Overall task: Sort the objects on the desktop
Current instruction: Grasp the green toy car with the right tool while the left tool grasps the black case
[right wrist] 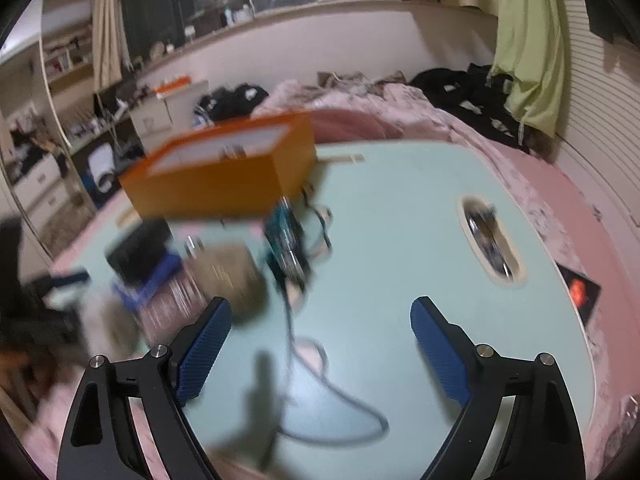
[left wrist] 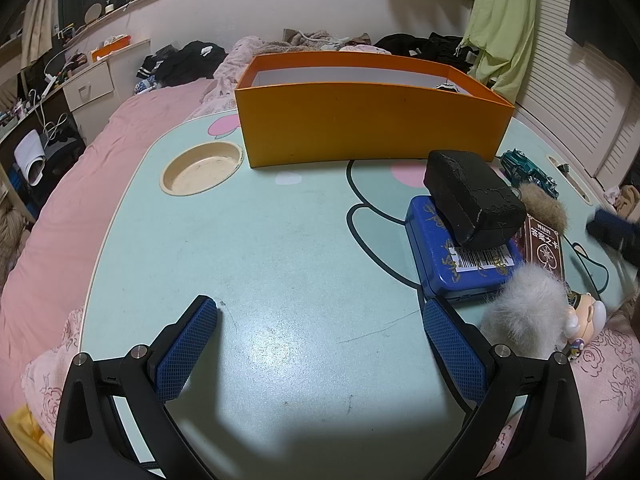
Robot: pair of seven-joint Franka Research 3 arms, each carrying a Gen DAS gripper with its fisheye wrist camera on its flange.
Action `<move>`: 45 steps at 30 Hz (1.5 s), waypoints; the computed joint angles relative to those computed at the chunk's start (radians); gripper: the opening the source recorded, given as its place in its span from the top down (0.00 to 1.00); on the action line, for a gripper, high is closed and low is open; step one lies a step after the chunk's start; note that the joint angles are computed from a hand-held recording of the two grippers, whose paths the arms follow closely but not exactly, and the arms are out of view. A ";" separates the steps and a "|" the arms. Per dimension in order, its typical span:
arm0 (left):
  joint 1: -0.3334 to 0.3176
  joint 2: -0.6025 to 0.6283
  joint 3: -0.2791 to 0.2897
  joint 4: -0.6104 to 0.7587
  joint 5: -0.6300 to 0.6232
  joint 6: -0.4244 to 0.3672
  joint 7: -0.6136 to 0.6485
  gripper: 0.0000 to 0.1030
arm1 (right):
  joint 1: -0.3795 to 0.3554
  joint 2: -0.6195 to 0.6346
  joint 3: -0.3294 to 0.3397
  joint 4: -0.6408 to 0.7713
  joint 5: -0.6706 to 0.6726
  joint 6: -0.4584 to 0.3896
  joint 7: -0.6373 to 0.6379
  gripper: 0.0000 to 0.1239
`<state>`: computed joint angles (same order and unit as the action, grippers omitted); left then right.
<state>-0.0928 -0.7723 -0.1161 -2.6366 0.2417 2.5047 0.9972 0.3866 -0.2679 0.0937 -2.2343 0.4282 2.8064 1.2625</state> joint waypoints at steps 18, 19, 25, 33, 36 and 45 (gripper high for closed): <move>0.001 -0.002 0.005 -0.001 0.001 -0.001 0.000 0.00 | -0.018 0.257 0.024 0.297 -0.155 -0.169 0.157 0.80; 0.004 -0.004 0.003 -0.001 0.003 -0.002 -0.003 0.00 | -0.018 0.244 0.022 0.273 -0.115 -0.138 0.134 0.80; 0.028 -0.031 -0.021 -0.011 0.036 0.017 -0.036 0.00 | -0.007 0.145 0.011 0.155 0.033 -0.014 0.035 0.80; 0.008 -0.056 0.007 0.022 0.066 0.144 -0.075 0.01 | -0.006 0.070 0.001 0.083 0.051 0.015 0.049 0.80; -0.036 0.002 0.025 0.065 0.031 0.164 -0.017 0.05 | -0.005 0.072 -0.004 0.086 0.058 0.004 0.048 0.80; -0.079 0.218 0.000 0.200 -0.031 0.107 0.091 0.44 | -0.002 0.066 -0.007 0.082 0.070 -0.010 0.031 0.80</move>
<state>-0.1719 -0.5546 -0.1158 -2.4369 0.2105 2.6114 1.0882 0.3846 -0.2015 0.0865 -2.1522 0.4981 2.7966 1.2934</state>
